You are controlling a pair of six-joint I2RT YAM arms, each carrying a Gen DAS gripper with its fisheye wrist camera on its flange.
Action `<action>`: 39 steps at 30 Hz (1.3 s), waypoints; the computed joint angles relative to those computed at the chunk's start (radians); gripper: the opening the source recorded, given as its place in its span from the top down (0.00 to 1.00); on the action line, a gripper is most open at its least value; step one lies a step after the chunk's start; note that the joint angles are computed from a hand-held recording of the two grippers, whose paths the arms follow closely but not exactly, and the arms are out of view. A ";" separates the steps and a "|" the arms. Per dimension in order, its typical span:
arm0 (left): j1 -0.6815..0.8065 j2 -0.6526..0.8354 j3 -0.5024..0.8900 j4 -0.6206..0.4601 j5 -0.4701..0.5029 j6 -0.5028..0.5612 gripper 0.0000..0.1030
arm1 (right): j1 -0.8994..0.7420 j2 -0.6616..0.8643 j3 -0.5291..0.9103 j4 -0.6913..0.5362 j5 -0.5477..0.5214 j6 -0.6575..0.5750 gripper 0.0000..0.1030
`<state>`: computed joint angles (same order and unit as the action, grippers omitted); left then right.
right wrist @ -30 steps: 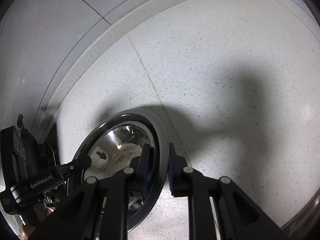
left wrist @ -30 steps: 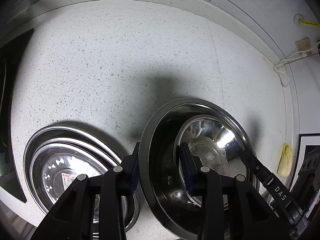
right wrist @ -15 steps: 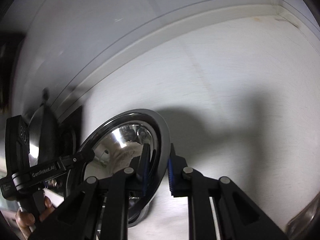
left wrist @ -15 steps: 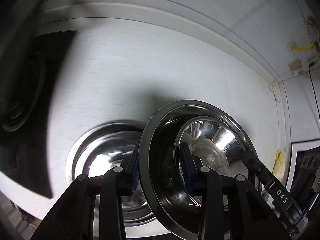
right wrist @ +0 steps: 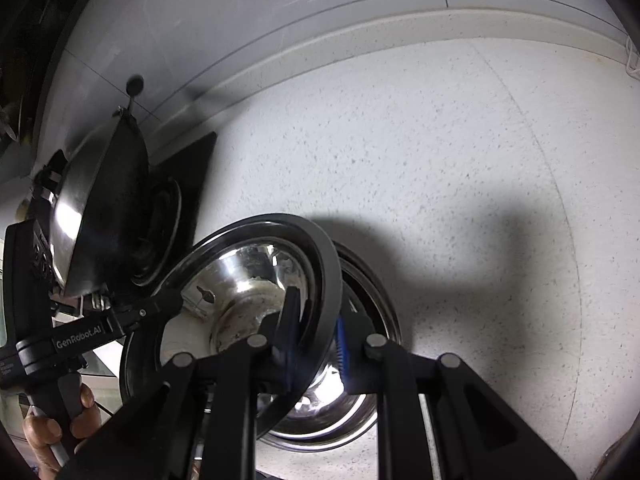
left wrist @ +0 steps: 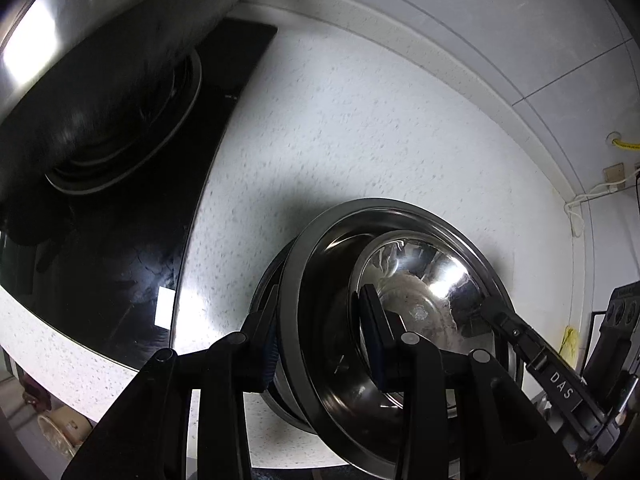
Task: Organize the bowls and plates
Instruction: 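Carry the nested bowls onto the steel plate stack beside the hob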
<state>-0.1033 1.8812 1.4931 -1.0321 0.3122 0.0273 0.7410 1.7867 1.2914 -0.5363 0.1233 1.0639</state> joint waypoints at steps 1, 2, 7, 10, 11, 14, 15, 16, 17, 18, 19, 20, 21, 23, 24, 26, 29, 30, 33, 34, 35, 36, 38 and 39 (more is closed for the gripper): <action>-0.005 0.000 -0.021 0.017 -0.001 -0.003 0.70 | 0.002 0.011 0.000 0.006 0.002 0.003 0.86; -0.005 0.002 -0.037 0.025 -0.001 -0.002 0.70 | 0.004 0.016 -0.010 0.013 -0.001 0.010 0.86; -0.030 0.001 -0.094 0.078 -0.021 -0.003 0.69 | 0.018 0.020 -0.051 0.044 0.002 0.030 0.85; -0.038 -0.026 -0.117 0.090 -0.035 0.016 0.69 | 0.020 0.011 -0.074 0.061 0.001 0.029 0.85; -0.032 -0.019 -0.108 0.085 -0.035 0.025 0.69 | 0.018 0.010 -0.076 0.062 -0.002 0.028 0.85; -0.025 -0.026 -0.136 0.118 -0.038 0.050 0.69 | 0.021 0.002 -0.088 0.062 -0.002 0.027 0.84; -0.024 -0.030 -0.147 0.129 -0.041 0.057 0.68 | 0.022 0.001 -0.092 0.062 -0.004 0.028 0.84; -0.030 -0.034 -0.160 0.143 -0.046 0.059 0.68 | 0.025 0.000 -0.094 0.058 -0.004 0.027 0.84; -0.032 -0.042 -0.168 0.149 -0.049 0.065 0.68 | 0.029 0.001 -0.096 0.057 -0.004 0.031 0.83; -0.033 -0.048 -0.182 0.159 -0.051 0.074 0.68 | 0.032 0.004 -0.096 0.051 -0.006 0.037 0.82; -0.035 -0.050 -0.186 0.161 -0.052 0.078 0.68 | 0.035 0.007 -0.096 0.045 -0.008 0.038 0.81; -0.036 -0.054 -0.195 0.163 -0.053 0.082 0.68 | 0.039 0.012 -0.093 0.039 -0.009 0.040 0.81; -0.037 -0.057 -0.206 0.169 -0.056 0.086 0.68 | 0.046 0.017 -0.093 0.037 -0.007 0.048 0.79; -0.041 -0.062 -0.232 0.185 -0.067 0.097 0.67 | 0.055 0.031 -0.081 0.016 -0.002 0.053 0.77; -0.044 -0.063 -0.241 0.191 -0.073 0.101 0.67 | 0.060 0.036 -0.078 0.007 0.005 0.059 0.77; -0.044 -0.074 -0.265 0.216 -0.084 0.115 0.67 | 0.071 0.026 -0.094 0.025 0.023 0.065 0.77; -0.043 -0.080 -0.282 0.239 -0.085 0.130 0.67 | 0.081 0.028 -0.084 0.010 0.042 0.074 0.76; -0.043 -0.082 -0.284 0.243 -0.086 0.132 0.67 | 0.085 0.030 -0.079 0.002 0.046 0.080 0.76; -0.047 -0.104 -0.303 0.257 -0.094 0.139 0.66 | 0.094 0.042 -0.059 -0.028 0.055 0.095 0.76; -0.048 -0.108 -0.307 0.263 -0.098 0.143 0.66 | 0.097 0.044 -0.057 -0.032 0.058 0.099 0.76; -0.051 -0.128 -0.325 0.269 -0.101 0.145 0.66 | 0.099 0.047 -0.056 -0.032 0.060 0.099 0.76; -0.053 -0.137 -0.338 0.283 -0.107 0.150 0.66 | 0.101 0.047 -0.060 -0.025 0.060 0.097 0.76; -0.057 -0.157 -0.363 0.309 -0.114 0.158 0.66 | 0.106 0.037 -0.084 0.004 0.062 0.105 0.76; -0.059 -0.176 -0.379 0.315 -0.116 0.161 0.65 | 0.107 0.039 -0.096 0.020 0.055 0.106 0.74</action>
